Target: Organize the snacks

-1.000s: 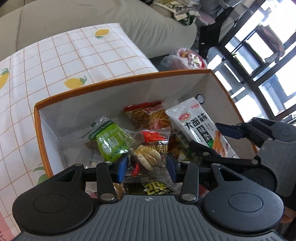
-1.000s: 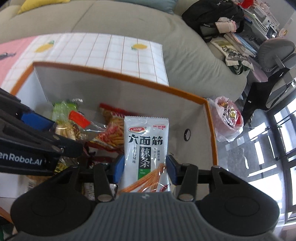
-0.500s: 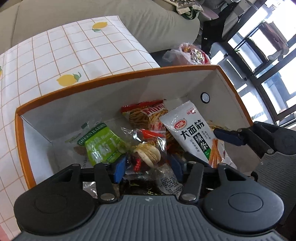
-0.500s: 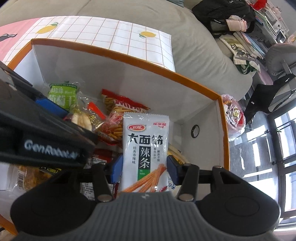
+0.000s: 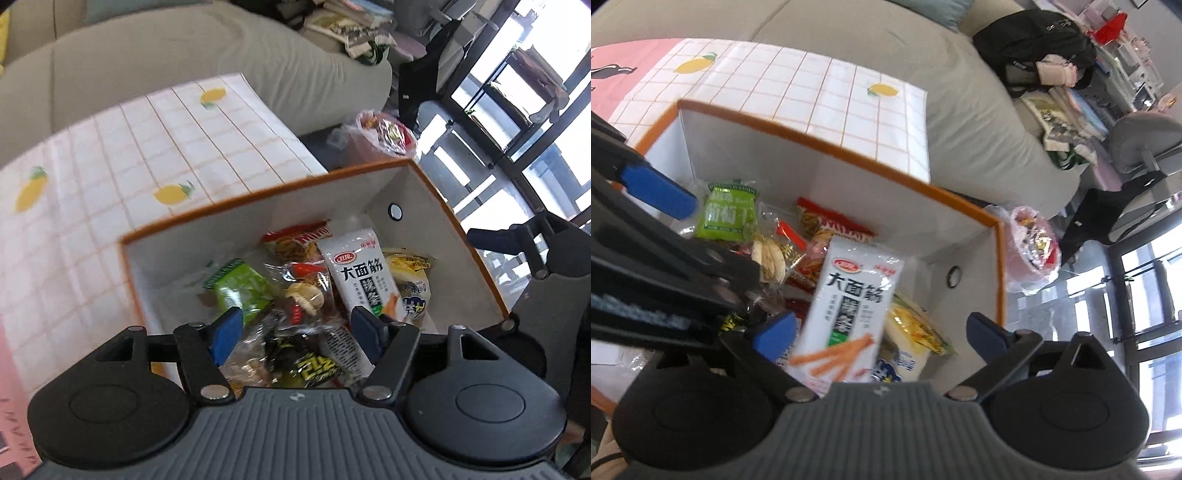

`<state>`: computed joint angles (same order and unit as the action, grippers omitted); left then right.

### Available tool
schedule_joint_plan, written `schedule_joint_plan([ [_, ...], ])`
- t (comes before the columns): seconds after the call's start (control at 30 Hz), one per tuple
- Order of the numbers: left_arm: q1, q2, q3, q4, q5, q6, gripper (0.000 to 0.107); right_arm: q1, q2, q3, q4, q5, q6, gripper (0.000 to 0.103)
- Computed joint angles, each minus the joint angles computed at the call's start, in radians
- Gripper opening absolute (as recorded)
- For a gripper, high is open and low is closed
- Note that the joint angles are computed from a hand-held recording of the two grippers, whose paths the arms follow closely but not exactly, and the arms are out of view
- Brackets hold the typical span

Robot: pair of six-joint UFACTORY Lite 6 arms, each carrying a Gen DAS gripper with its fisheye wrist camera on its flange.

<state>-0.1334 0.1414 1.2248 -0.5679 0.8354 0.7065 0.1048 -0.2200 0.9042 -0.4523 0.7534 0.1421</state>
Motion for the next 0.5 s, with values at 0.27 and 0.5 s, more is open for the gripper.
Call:
schedule_joint_plan([
  [0.27, 0.161, -0.244, -0.051, -0.018, 0.128, 0.125, 0.079, 0.121, -0.185, 0.029, -0.011, 0.157, 0.082, 0.098],
  [0.5, 0.471, -0.439, -0.092, -0.140, 0.276, 0.325, 0.079, 0.381, -0.390, 0.060, -0.059, 0.265, 0.384, 0.099],
])
